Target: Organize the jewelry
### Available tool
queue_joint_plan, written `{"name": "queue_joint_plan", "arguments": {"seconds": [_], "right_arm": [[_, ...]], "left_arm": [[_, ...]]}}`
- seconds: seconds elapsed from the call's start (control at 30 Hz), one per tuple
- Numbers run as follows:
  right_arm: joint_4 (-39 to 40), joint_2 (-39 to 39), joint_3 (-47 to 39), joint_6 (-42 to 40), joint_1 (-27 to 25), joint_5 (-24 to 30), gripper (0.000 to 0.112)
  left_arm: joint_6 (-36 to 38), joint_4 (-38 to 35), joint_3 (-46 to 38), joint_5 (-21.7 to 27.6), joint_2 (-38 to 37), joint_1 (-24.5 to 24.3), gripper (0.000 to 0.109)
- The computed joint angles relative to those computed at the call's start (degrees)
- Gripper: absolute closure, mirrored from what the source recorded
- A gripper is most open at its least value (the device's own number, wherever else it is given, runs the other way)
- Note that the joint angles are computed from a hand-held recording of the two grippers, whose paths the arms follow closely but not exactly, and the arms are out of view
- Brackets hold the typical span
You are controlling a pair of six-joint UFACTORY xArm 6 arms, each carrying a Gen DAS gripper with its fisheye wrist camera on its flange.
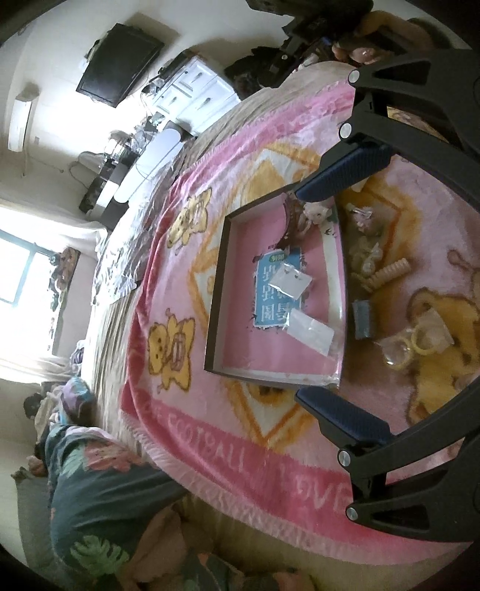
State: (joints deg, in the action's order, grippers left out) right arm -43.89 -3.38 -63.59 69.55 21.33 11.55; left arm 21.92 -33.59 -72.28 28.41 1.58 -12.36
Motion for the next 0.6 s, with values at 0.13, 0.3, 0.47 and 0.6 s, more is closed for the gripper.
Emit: {"name": "queue_joint_plan", "arguments": {"seconds": [0.13, 0.3, 0.47, 0.6], "right_arm": [[-4.5, -2.7, 1.8, 3.4, 1.0, 0.6, 0.032], [-7.1, -5.2, 3.5, 5.0, 2.3, 0.8, 0.031], [-8.3, -7.2, 4.9, 5.2, 3.5, 0.7, 0.031], [-8.2, -8.3, 6.0, 4.9, 4.6, 0.8, 0.031]], "left_arm": [[0.1, 0.2, 2.9, -1.0, -2.8, 0.0, 0.015], [0.1, 0.3, 5.9, -1.8, -5.6, 0.1, 0.015], [-0.9, 1.6, 8.8, -2.9, -8.0, -0.3, 0.015], [-1.1, 2.2, 10.7, -2.9, -9.5, -0.6, 0.015]]}}
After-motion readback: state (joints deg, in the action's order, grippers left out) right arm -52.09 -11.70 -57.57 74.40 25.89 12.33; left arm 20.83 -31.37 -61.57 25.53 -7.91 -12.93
